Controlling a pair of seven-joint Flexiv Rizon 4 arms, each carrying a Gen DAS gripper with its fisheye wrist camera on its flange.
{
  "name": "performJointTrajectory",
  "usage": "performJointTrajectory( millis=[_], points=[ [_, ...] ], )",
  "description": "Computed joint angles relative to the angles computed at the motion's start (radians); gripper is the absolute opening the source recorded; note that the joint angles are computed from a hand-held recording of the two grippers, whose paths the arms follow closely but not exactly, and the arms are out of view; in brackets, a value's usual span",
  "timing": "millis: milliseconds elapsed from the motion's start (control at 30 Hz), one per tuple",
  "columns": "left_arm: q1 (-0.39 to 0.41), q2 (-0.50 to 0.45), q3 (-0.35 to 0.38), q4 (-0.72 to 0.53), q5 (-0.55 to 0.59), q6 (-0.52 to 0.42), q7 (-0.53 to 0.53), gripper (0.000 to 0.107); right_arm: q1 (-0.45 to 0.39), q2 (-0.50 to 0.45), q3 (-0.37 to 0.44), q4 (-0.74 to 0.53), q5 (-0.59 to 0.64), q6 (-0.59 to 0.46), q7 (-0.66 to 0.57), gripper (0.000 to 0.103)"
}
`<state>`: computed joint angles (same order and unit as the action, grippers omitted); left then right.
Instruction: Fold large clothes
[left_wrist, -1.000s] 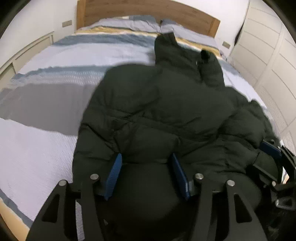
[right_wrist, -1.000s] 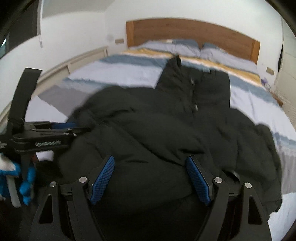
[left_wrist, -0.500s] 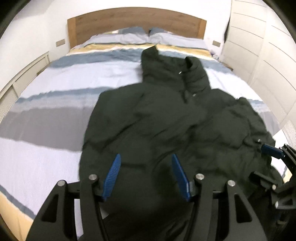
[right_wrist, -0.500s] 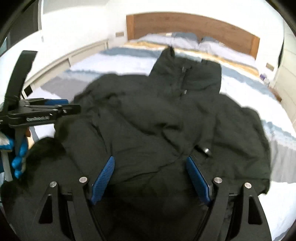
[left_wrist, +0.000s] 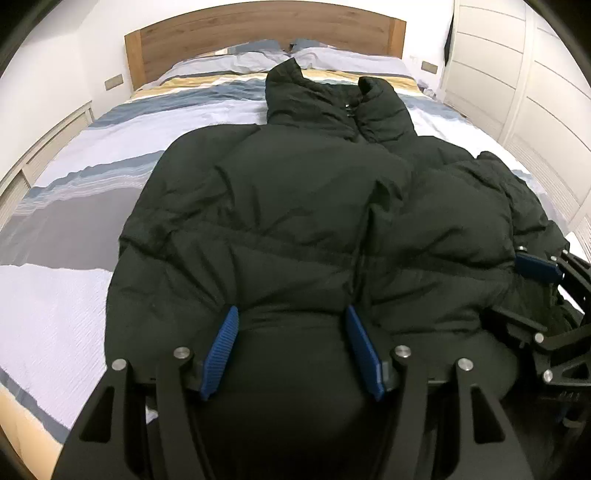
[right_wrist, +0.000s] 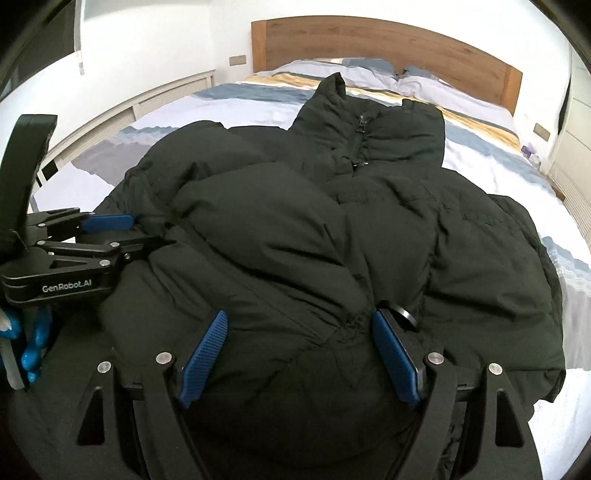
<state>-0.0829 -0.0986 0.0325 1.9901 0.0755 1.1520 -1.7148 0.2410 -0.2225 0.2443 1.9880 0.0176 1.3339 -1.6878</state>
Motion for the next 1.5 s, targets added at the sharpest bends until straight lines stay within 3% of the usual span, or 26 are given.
performJointTrajectory(
  millis=[200,433,600,733,833,933,1067,1333,1500],
  points=[
    [-0.007,0.063,0.002,0.013,0.059,-0.075,-0.038,0.059,0.003,0.042,-0.014,0.021,-0.008,-0.050,0.020,0.079],
    [0.007,0.204,-0.006,0.089,0.013,-0.143,-0.034,0.059,-0.020,0.168,-0.036,0.086,0.044,-0.126,0.043,0.079],
    [0.033,0.310,-0.004,0.124,-0.013,-0.178,-0.013,0.059,-0.033,0.289,-0.073,0.136,0.120,-0.155,-0.013,0.080],
    [0.078,0.321,-0.013,0.074,0.009,-0.207,0.007,0.059,-0.031,0.319,-0.111,0.114,0.150,-0.160,-0.053,0.080],
    [0.104,0.262,-0.007,0.009,-0.001,-0.198,0.058,0.063,-0.034,0.287,-0.132,0.066,0.163,-0.147,-0.077,0.080],
    [0.115,0.139,0.012,-0.078,-0.113,-0.134,0.184,0.064,-0.041,0.204,-0.141,-0.022,0.147,-0.135,-0.090,0.080],
    [0.136,0.003,0.011,-0.182,-0.225,-0.092,0.239,0.064,-0.070,0.060,-0.124,-0.196,0.173,-0.122,-0.102,0.080],
    [0.175,-0.159,0.010,-0.426,-0.314,-0.321,0.215,0.064,-0.119,-0.121,-0.089,-0.539,0.173,-0.305,-0.007,0.081],
    [0.202,-0.301,-0.006,-0.628,-0.364,-0.406,0.164,0.064,-0.128,-0.247,-0.080,-0.740,0.148,-0.417,0.017,0.082]
  ],
)
